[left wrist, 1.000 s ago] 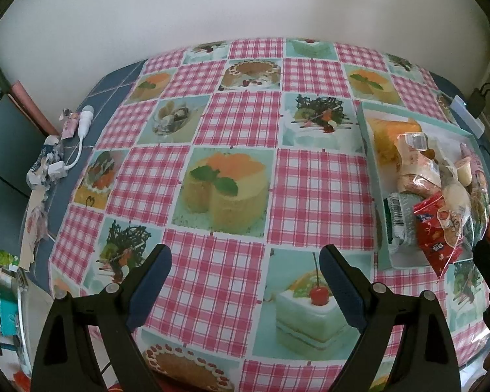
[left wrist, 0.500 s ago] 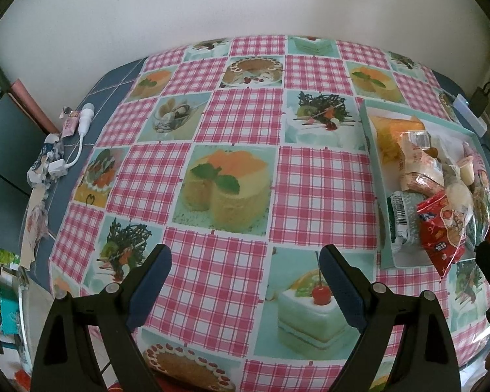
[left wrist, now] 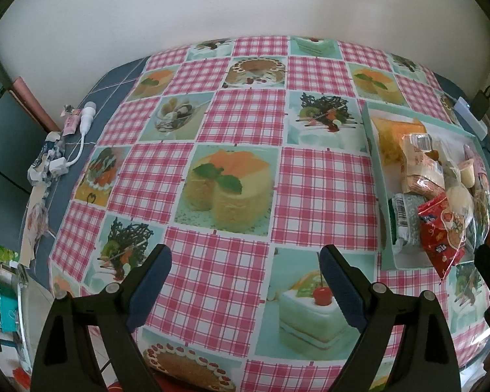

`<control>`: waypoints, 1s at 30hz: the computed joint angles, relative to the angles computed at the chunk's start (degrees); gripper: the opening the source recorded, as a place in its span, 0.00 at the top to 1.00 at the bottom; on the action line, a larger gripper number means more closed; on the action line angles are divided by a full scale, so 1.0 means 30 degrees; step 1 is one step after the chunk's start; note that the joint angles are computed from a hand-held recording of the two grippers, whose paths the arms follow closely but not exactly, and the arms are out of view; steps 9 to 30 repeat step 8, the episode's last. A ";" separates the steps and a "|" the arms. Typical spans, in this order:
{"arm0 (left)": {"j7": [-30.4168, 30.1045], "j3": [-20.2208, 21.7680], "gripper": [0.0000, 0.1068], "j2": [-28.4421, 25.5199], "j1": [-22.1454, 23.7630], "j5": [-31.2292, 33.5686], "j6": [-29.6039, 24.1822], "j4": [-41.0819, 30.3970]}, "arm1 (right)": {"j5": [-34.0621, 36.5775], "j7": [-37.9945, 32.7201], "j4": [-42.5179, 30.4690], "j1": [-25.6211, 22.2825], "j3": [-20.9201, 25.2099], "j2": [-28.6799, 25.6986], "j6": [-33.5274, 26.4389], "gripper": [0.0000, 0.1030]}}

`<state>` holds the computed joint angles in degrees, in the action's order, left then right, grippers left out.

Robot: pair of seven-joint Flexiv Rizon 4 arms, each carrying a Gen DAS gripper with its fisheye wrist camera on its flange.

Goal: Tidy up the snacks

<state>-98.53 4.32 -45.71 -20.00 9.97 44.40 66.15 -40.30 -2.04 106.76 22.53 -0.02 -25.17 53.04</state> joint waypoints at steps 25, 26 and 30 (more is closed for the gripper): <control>-0.0176 -0.0066 0.14 0.0087 -0.0007 -0.0020 0.0335 0.0121 | 0.0183 -0.0118 -0.0025 -0.0021 0.0067 -0.0040 0.0004 0.00; -0.0176 -0.0066 0.14 0.0087 -0.0007 -0.0020 0.0335 0.0121 | 0.0183 -0.0118 -0.0025 -0.0021 0.0067 -0.0040 0.0004 0.00; -0.0176 -0.0066 0.14 0.0087 -0.0007 -0.0020 0.0335 0.0121 | 0.0183 -0.0118 -0.0025 -0.0021 0.0067 -0.0040 0.0004 0.00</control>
